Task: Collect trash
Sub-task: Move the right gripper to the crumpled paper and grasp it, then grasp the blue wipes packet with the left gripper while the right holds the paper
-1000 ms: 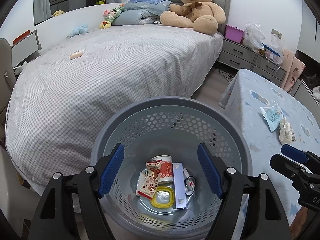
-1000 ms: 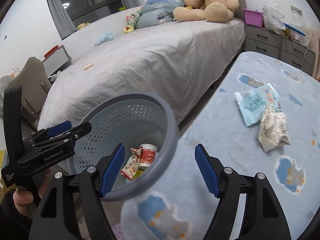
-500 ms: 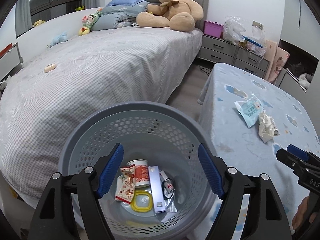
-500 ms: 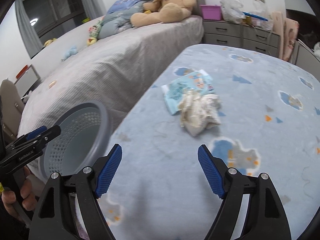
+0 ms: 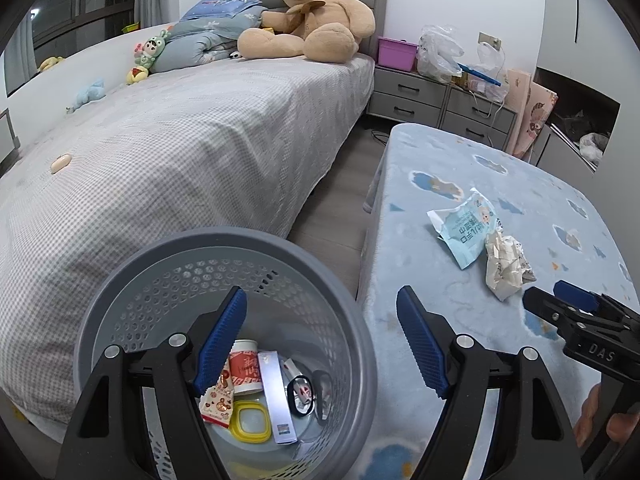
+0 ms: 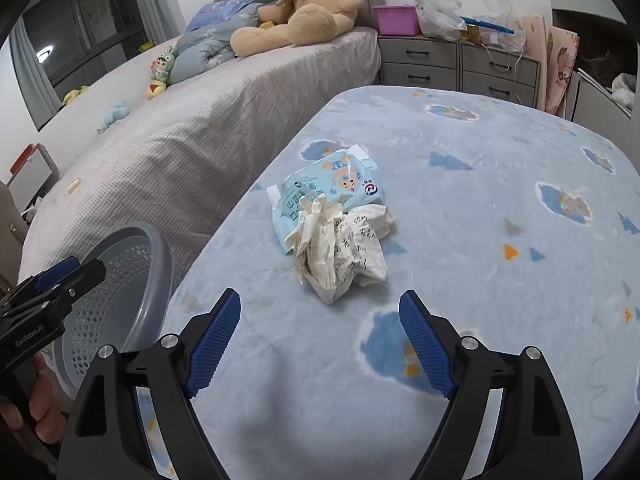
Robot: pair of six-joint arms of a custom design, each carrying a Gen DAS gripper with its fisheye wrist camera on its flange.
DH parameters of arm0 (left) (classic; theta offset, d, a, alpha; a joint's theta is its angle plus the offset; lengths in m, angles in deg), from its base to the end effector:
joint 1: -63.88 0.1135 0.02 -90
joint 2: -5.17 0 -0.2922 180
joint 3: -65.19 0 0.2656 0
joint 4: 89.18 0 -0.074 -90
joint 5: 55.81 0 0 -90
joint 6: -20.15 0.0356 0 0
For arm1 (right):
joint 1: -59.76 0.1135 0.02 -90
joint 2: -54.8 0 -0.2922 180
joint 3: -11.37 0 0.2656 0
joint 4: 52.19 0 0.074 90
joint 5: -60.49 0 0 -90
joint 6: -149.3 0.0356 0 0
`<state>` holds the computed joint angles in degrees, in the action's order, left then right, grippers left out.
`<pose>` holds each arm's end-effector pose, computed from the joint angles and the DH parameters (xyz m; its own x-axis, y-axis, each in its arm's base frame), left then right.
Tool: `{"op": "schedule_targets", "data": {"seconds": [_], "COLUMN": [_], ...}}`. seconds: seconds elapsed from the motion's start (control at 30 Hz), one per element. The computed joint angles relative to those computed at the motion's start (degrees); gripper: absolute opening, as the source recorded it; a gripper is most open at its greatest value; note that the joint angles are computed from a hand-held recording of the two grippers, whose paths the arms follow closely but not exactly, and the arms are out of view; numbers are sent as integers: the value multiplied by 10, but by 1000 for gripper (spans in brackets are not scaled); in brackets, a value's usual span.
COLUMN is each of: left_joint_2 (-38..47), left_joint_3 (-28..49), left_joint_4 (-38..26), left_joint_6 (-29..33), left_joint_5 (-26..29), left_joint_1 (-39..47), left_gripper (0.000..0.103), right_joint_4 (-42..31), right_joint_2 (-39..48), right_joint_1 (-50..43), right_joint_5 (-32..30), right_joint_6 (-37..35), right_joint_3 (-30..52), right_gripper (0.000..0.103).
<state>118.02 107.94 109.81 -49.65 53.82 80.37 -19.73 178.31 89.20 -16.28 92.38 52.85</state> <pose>0.2828 0.0712 0.0493 -0.7229 0.1252 -0.6795 0.1966 0.9801 -0.0286 0.2553 0.1348 0.0114 -0.7461 0.1890 -0.6385 0.0692 0.9757 0.2080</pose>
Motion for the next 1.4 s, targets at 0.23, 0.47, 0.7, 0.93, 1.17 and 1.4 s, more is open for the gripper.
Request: {"op": "schedule_targets", "data": {"seconds": [0.23, 0.47, 0.7, 0.93, 1.17, 1.4], "left_joint_2": [18, 34, 45, 50, 51, 45], "left_joint_3": [14, 27, 32, 39, 45, 74], "left_joint_4": [2, 1, 3, -2, -7, -40], "left_joint_6": [-13, -19, -24, -22, -15, -3], "left_joint_5": [-16, -28, -34, -37, -38, -32], "left_joint_1": [-27, -47, -68, -83, -102, -135], "left_gripper": [74, 74, 74, 74, 74, 77], "right_joint_4": [-42, -67, -93, -83, -38, 15], "right_joint_2": [26, 51, 72, 79, 52, 19], "right_joint_1": [-28, -46, -55, -61, -68, -82], "right_joint_5": [-18, -29, -32, -43, -51, -50], "right_joint_6": [-17, -21, -24, -23, -17, -9], "right_joint_3": [52, 89, 122, 121, 74, -3], "right_gripper": [81, 81, 80, 55, 54, 54]}}
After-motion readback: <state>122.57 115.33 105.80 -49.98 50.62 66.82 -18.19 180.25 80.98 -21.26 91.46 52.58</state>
